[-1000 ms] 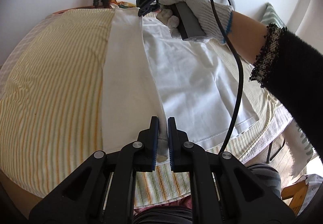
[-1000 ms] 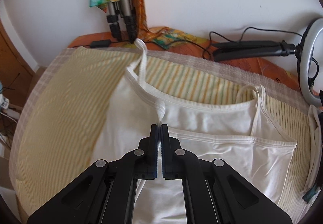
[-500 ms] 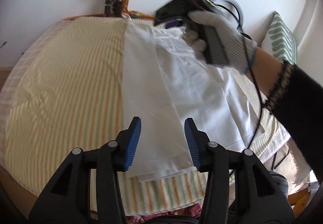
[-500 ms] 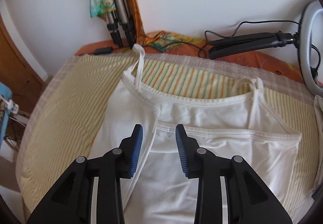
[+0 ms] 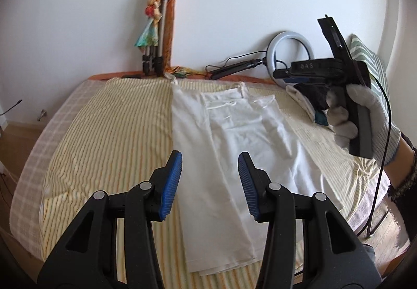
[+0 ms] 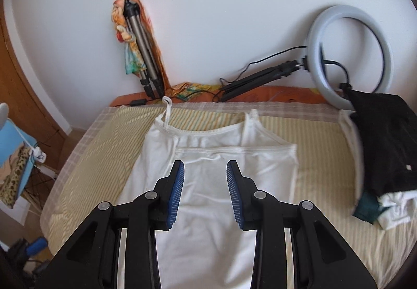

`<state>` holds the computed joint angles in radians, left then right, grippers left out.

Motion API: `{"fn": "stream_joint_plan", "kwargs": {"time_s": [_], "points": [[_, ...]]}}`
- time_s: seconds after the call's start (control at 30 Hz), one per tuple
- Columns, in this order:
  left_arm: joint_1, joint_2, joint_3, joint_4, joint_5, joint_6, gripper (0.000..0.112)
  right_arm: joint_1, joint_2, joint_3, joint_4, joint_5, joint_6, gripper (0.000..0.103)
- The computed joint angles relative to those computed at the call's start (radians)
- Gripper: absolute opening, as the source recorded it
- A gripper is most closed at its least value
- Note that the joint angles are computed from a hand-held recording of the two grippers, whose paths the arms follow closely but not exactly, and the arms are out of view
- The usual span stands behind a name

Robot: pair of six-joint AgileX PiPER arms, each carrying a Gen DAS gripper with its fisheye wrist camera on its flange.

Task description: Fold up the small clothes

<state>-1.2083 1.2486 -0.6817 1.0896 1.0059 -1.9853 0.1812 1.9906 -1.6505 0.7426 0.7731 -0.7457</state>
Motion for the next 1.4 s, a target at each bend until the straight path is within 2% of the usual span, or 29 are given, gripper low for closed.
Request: {"fn": "stream_joint_plan", "kwargs": {"time_s": [0.13,0.3,0.5,0.67,0.83,1.0,1.17,1.3,1.4], "points": [[0.006,0.079,-0.062,0.025,-0.079,-0.001,0.046,-0.087,-0.053,0.063,0.041,0.028,-0.078,0.032],[-0.013,0.265,-0.179,0.048,-0.2,0.004,0.046,-0.18,-0.074,0.09,0.04,0.054,-0.137,0.032],[-0.038,0.487,-0.334,0.047,-0.346,-0.001,0.046,-0.279,-0.049,0.086,0.041,0.082,-0.171,0.033],[-0.062,0.601,-0.444,0.05,-0.411,-0.013,0.046,-0.324,-0.003,0.057,0.026,0.096,-0.179,0.033],[-0.058,0.698,-0.567,-0.056,-0.413,0.119,0.046,-0.349,0.057,0.006,0.028,0.127,-0.172,0.033],[-0.054,0.771,-0.658,-0.143,-0.359,0.232,0.046,-0.344,0.115,-0.054,0.026,0.151,-0.164,0.033],[-0.06,0.809,-0.696,-0.144,-0.322,0.249,0.045,-0.324,0.21,-0.155,0.038,0.201,-0.121,0.033],[-0.046,0.812,-0.69,-0.126,-0.34,0.241,0.008,-0.296,0.295,-0.251,0.03,0.233,-0.055,0.033],[-0.029,0.773,-0.63,-0.08,-0.398,0.156,0.006,-0.273,0.352,-0.317,0.021,0.246,-0.011,0.033]]}}
